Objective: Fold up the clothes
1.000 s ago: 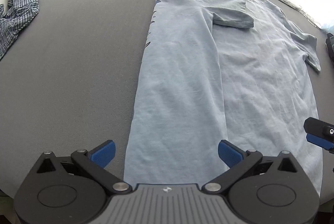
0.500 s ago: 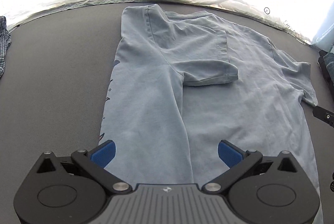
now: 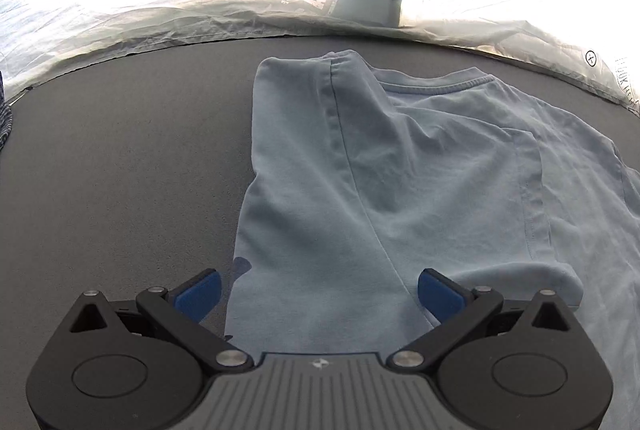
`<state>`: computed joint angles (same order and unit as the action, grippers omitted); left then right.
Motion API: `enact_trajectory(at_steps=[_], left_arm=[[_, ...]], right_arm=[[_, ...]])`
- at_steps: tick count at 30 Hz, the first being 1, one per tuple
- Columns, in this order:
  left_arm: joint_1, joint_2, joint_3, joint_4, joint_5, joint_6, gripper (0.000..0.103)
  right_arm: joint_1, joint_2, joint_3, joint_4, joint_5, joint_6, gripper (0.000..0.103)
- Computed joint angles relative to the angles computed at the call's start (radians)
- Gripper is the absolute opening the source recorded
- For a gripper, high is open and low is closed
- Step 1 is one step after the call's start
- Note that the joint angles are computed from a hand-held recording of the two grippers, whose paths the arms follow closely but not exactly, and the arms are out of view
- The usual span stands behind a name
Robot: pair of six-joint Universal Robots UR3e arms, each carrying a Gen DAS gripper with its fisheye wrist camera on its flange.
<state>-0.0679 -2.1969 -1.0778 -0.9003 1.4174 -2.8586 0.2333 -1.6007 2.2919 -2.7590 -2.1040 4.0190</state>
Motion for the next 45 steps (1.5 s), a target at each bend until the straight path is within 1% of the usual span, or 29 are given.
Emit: enact_trajectory(at_steps=[3, 6, 8, 10, 13, 15, 18, 19, 21, 22, 23, 24, 25, 26, 27, 28, 29, 30, 32, 35, 38, 41, 42, 45], left_arm=[[-0.022, -0.103, 0.132, -0.021, 0.052, -0.009, 0.103], [-0.011, -0.142, 0.173, -0.013, 0.018, -0.038, 0.103], [-0.005, -0.154, 0.189, -0.020, 0.003, -0.071, 0.103], [-0.006, -0.154, 0.184, -0.007, 0.001, -0.050, 0.103], [-0.001, -0.154, 0.181, -0.002, -0.013, -0.036, 0.103], [0.000, -0.145, 0.156, 0.023, -0.016, -0.038, 0.103], [0.003, -0.128, 0.108, 0.068, -0.022, -0.040, 0.103], [0.004, -0.122, 0.092, 0.083, -0.023, -0.040, 0.103], [0.005, -0.113, 0.067, 0.105, -0.025, -0.041, 0.103], [0.006, -0.111, 0.064, 0.107, -0.026, -0.040, 0.103], [0.006, -0.111, 0.064, 0.105, -0.026, -0.040, 0.103], [0.005, -0.114, 0.074, 0.095, -0.025, -0.040, 0.103], [0.004, -0.118, 0.084, 0.085, -0.024, -0.040, 0.103], [0.003, -0.122, 0.095, 0.072, -0.022, -0.041, 0.103], [0.002, -0.127, 0.113, 0.053, -0.020, -0.041, 0.103], [0.000, -0.133, 0.128, 0.037, -0.017, -0.041, 0.103], [-0.001, -0.138, 0.144, 0.021, -0.014, -0.042, 0.103], [-0.002, -0.142, 0.156, 0.008, -0.012, -0.042, 0.103], [-0.004, -0.146, 0.167, -0.007, -0.010, -0.041, 0.103], [-0.005, -0.143, 0.162, -0.007, -0.009, -0.041, 0.103], [-0.004, -0.132, 0.131, 0.021, -0.011, -0.043, 0.103], [-0.003, -0.120, 0.097, 0.053, -0.014, -0.042, 0.103], [-0.003, -0.119, 0.094, 0.054, -0.014, -0.041, 0.103], [-0.004, -0.122, 0.105, 0.041, -0.012, -0.042, 0.103]], right_arm=[[-0.051, 0.005, -0.007, -0.045, 0.069, -0.067, 0.103], [-0.059, 0.025, -0.053, -0.017, 0.089, -0.045, 0.100], [-0.074, 0.034, -0.062, -0.028, 0.092, -0.014, 0.099], [-0.097, 0.039, -0.065, -0.048, 0.101, 0.007, 0.099], [-0.132, 0.073, -0.090, -0.071, 0.111, -0.059, 0.100], [-0.134, 0.115, -0.122, -0.042, 0.100, -0.112, 0.100], [-0.112, 0.171, -0.220, 0.080, 0.073, -0.090, 0.103], [-0.113, 0.171, -0.231, 0.099, 0.076, -0.078, 0.103], [-0.117, 0.168, -0.249, 0.134, 0.086, -0.057, 0.099], [-0.121, 0.156, -0.243, 0.134, 0.095, -0.060, 0.091], [-0.121, 0.142, -0.231, 0.124, 0.098, -0.063, 0.077], [-0.122, 0.127, -0.217, 0.110, 0.106, -0.069, 0.069], [-0.132, 0.106, -0.194, 0.084, 0.132, -0.084, 0.053], [-0.150, 0.084, -0.169, 0.052, 0.172, -0.094, 0.039], [-0.179, 0.061, -0.137, 0.011, 0.228, -0.096, 0.031], [-0.207, 0.037, -0.102, -0.028, 0.284, -0.080, 0.017], [-0.241, 0.012, -0.059, -0.084, 0.348, -0.043, 0.014], [-0.257, -0.009, -0.020, -0.138, 0.381, 0.005, 0.014], [-0.301, -0.043, 0.087, -0.311, 0.467, 0.107, 0.013], [-0.367, 0.000, 0.271, -0.739, 0.603, 0.338, 0.012], [-0.341, 0.144, 0.310, -1.054, 0.623, 0.523, 0.012], [-0.276, 0.298, 0.260, -1.261, 0.606, 0.653, 0.012], [-0.252, 0.343, 0.233, -1.309, 0.598, 0.688, 0.012], [-0.180, 0.428, 0.108, -1.311, 0.593, 0.724, 0.012]])
